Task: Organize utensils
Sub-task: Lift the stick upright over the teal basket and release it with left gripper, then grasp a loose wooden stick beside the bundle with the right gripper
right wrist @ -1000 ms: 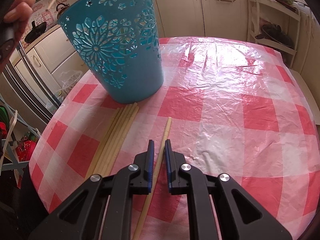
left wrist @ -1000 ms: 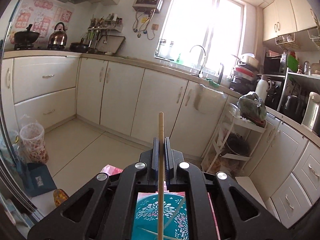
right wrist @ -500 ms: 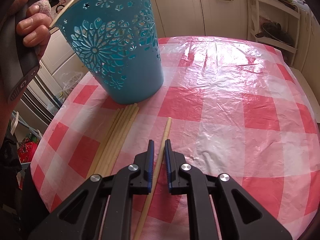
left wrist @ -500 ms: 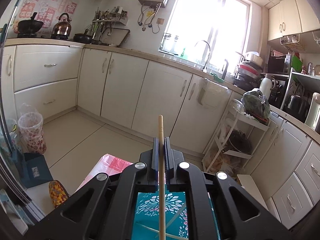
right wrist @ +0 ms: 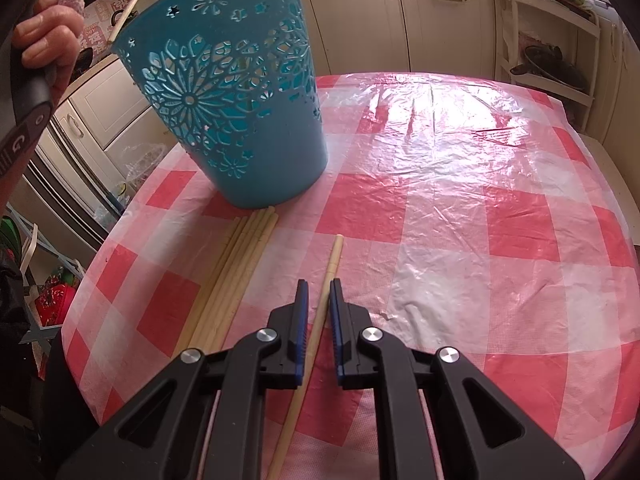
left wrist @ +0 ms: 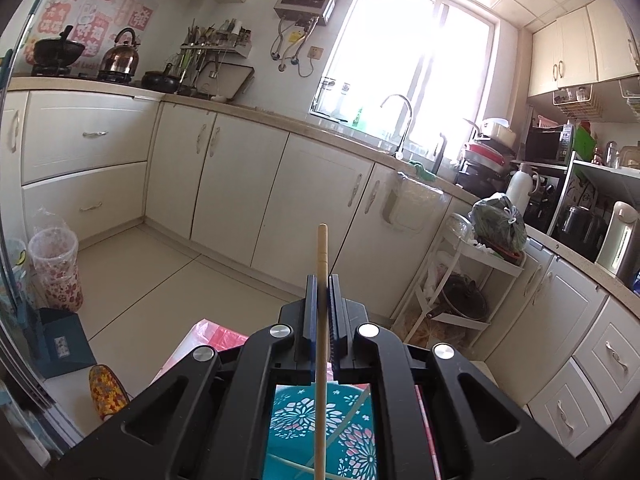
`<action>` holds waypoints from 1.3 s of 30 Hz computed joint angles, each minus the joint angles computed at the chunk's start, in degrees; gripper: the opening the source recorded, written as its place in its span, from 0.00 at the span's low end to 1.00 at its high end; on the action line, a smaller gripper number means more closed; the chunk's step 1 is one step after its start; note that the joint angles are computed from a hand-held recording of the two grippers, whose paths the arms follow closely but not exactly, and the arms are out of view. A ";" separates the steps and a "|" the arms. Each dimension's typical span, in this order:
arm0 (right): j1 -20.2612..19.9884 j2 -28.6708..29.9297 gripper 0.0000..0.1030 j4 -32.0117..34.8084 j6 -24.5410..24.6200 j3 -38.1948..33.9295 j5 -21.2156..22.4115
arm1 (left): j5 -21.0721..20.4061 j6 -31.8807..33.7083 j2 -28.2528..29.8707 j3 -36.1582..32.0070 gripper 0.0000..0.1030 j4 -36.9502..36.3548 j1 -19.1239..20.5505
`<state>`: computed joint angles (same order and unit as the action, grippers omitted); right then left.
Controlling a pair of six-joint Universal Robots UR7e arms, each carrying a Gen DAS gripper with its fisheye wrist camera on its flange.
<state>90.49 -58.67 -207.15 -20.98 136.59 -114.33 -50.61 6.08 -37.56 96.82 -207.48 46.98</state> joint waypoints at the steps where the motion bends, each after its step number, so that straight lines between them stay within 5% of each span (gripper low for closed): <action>1: -0.01 -0.03 0.11 0.01 -0.03 0.00 -0.01 | -0.06 0.25 0.00 -0.16 0.05 -0.09 -0.19; 14: 0.16 0.25 0.11 -0.09 0.09 -0.12 -0.12 | 1.78 0.59 1.33 0.21 0.05 4.21 0.26; 20: 0.40 0.59 0.11 -0.02 0.15 -0.29 -0.42 | 3.94 1.28 -1.08 5.54 0.06 3.63 -0.27; 23: -0.25 -0.29 0.11 0.81 0.54 0.07 0.70 | 7.49 1.29 -3.41 10.44 0.36 -0.30 -0.93; 25: -0.38 -0.46 0.11 0.86 0.78 0.25 0.97 | 11.36 2.34 -4.26 13.97 0.70 -5.59 -1.37; 27: -0.07 0.00 0.10 0.29 0.68 0.18 0.29 | 13.36 1.58 -5.30 17.11 0.80 -6.73 -0.93; 34: 4.31 5.56 0.08 -4.92 -4.05 -1.98 -9.45 | 10.80 -11.75 -8.32 20.72 0.85 13.78 6.15; 39: 3.25 2.05 0.05 -2.35 0.17 0.40 -6.33 | 6.96 -14.39 -8.44 20.56 0.85 20.35 8.77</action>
<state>93.74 -56.62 -209.50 -20.82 136.99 -120.66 -43.64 -8.31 -46.00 117.38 -187.14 55.75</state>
